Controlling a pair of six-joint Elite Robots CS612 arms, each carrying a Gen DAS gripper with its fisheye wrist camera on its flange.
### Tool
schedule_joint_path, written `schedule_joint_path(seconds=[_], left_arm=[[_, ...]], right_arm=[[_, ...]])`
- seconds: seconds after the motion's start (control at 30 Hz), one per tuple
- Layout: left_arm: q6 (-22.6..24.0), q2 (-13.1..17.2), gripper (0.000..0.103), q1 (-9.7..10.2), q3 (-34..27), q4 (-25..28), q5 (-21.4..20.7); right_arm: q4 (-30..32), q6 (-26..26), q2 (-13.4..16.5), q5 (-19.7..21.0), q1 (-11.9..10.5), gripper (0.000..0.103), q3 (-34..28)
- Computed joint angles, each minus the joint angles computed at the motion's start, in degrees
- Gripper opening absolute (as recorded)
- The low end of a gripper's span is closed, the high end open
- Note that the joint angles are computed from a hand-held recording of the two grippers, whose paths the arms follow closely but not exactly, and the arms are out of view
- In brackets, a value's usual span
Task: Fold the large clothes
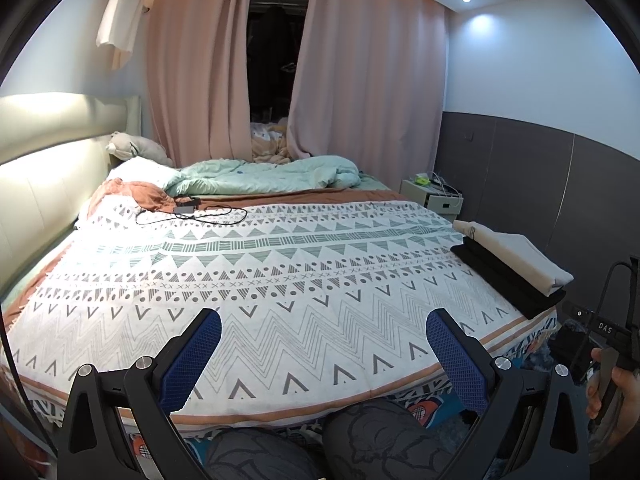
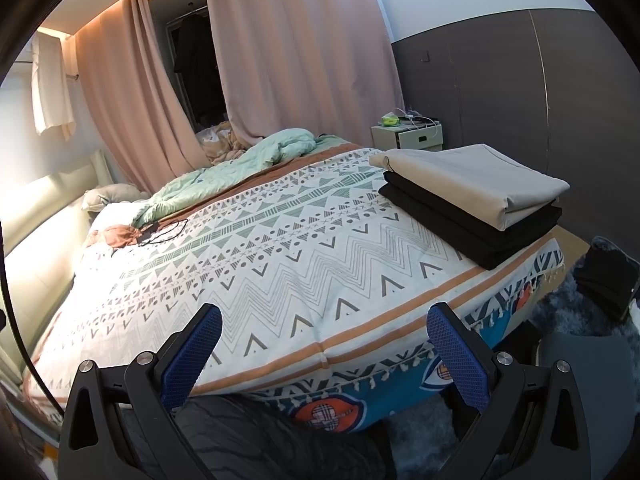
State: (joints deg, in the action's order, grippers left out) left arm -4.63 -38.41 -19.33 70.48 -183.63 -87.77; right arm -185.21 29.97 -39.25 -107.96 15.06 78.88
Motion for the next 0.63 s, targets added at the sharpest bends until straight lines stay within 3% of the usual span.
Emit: schedule_joint_path(seconds=[0.63], left_arm=[[-0.56,-0.66,0.102,-0.14,1.2,0.02,-0.27]], right_arm=[[-0.05,0.64,-0.59,0.27,-0.05,0.103,0.97]])
